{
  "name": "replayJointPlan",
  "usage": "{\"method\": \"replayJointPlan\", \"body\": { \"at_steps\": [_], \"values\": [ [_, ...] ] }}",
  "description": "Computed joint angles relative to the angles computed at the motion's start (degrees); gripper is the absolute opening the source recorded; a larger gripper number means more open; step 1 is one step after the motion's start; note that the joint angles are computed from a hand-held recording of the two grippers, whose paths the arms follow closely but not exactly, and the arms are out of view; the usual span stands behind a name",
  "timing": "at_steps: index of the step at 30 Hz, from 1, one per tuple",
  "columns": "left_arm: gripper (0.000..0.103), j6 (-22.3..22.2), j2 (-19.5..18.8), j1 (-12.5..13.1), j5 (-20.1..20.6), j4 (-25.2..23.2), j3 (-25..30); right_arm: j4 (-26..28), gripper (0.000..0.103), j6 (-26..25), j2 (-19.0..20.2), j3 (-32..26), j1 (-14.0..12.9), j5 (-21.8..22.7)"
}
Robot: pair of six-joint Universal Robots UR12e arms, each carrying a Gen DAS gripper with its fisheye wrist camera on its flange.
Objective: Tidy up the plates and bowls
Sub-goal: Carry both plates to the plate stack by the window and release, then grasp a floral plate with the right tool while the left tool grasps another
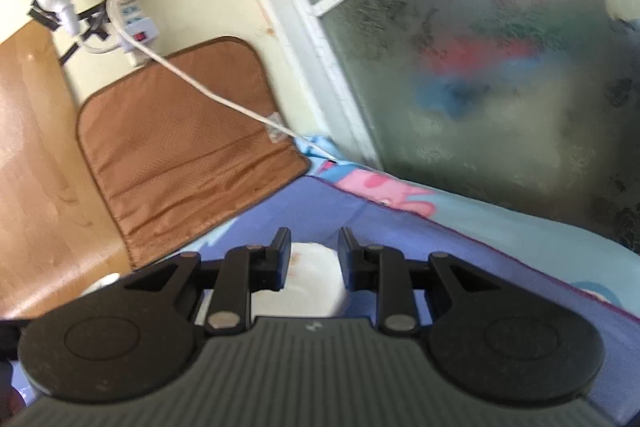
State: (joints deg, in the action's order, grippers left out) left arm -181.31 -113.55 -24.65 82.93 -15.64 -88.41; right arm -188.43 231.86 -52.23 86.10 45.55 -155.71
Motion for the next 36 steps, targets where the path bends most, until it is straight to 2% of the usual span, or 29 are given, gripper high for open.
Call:
{"method": "replayJointPlan", "body": {
  "at_steps": [2,7,11,15,19,25,26,27,28,29,32,34,36],
  "values": [
    [0.022,-2.0,0.2,1.3,1.9,0.1,-0.6,-2.2,0.029,-4.4,0.5,-1.4,-0.1,2.8],
    [0.022,-6.0,0.6,4.4,8.0,2.4,-2.5,-2.9,0.029,-10.6,0.8,-4.4,-1.4,16.5],
    [0.026,-9.3,0.7,6.3,11.8,5.2,-3.9,2.3,0.029,-9.5,1.0,-7.7,-3.7,31.6],
    [0.026,-14.5,0.6,7.8,10.6,6.1,-4.6,9.5,0.029,-8.8,3.7,-15.1,-5.9,41.4],
    [0.026,-15.7,0.6,7.9,10.6,8.8,-5.3,18.6,0.03,-5.3,8.2,-24.8,-7.9,46.6],
    [0.026,-14.4,0.5,7.6,11.0,10.0,-5.7,31.5,0.03,0.1,15.1,-38.5,-10.3,50.1],
    [0.026,-14.6,0.5,7.6,11.1,9.9,-5.6,33.8,0.026,0.5,16.3,-40.7,-10.6,50.6],
    [0.026,-14.9,0.4,7.6,11.2,9.7,-5.4,33.6,0.021,0.9,16.8,-41.4,-10.7,50.2],
    [0.026,-15.2,0.4,7.6,11.3,9.4,-5.4,34.8,0.014,1.4,17.0,-42.1,-10.7,50.4],
    [0.028,-15.3,0.5,7.7,11.2,9.2,-5.3,35.6,0.012,1.9,16.7,-42.0,-10.9,51.6],
    [0.033,-15.3,0.5,7.6,11.4,8.8,-5.3,34.8,0.013,1.7,14.7,-39.0,-10.4,52.8],
    [0.034,-14.9,0.6,7.6,11.4,9.0,-5.4,32.7,0.013,1.0,12.8,-35.5,-10.0,54.0],
    [0.036,-14.3,0.5,7.6,11.3,9.7,-5.5,28.8,0.013,0.7,9.6,-29.3,-9.5,55.5]
  ]
}}
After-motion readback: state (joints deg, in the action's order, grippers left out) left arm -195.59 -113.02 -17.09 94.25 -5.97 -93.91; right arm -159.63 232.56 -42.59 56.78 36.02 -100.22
